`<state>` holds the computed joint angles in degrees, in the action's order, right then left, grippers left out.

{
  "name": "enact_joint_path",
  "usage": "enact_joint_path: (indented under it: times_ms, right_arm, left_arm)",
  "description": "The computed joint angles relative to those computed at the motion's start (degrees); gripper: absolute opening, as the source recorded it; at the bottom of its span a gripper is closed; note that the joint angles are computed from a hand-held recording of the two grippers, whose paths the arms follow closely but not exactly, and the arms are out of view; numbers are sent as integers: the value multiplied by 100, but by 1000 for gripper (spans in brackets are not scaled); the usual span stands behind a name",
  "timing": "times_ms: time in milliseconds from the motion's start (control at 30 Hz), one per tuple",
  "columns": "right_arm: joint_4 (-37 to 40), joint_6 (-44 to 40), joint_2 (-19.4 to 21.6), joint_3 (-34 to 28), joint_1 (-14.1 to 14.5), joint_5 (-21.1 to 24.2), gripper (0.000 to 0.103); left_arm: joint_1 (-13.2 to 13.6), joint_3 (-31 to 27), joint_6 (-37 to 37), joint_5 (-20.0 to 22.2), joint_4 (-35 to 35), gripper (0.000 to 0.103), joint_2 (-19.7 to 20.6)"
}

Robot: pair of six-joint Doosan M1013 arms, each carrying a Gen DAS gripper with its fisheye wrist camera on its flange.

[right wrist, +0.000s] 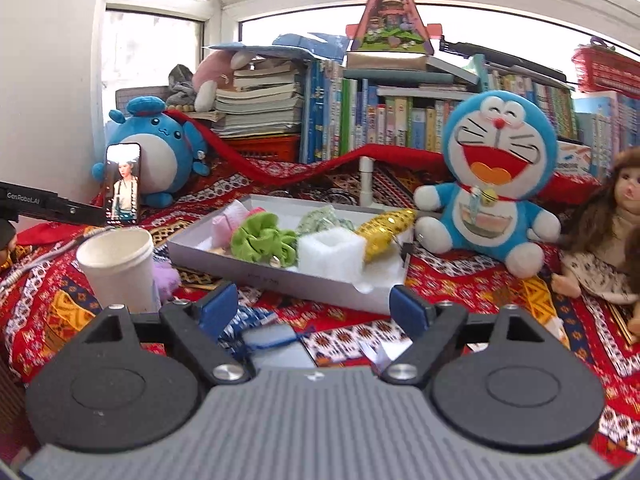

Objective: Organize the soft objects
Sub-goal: 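Withdraw both open tools from the tray toward the face mask and pink packet, then grasp the blue face mask with the left tool while the right tool grasps the pink packet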

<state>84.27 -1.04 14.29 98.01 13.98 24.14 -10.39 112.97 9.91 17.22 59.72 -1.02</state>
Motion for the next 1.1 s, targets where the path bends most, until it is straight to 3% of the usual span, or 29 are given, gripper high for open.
enact_joint_path:
  times_ms: [200, 333, 667, 767, 1100]
  right_arm:
    - [405, -498, -73, 291, -87, -8, 92]
    - [266, -415, -80, 367, -108, -44, 94]
    - [-498, -6, -35, 394, -60, -83, 96]
    - [-655, 169, -3, 372, -59, -106, 96]
    - [-774, 390, 61, 364, -60, -172, 92]
  left_arm:
    - [-39, 154, -427, 427, 465, 87, 65]
    - [-26, 139, -230, 626, 290, 88, 173]
    - [54, 59, 146, 570, -55, 93, 379]
    - [38, 56, -93, 660, 157, 94, 434]
    - [61, -15, 358, 678, -81, 98, 542]
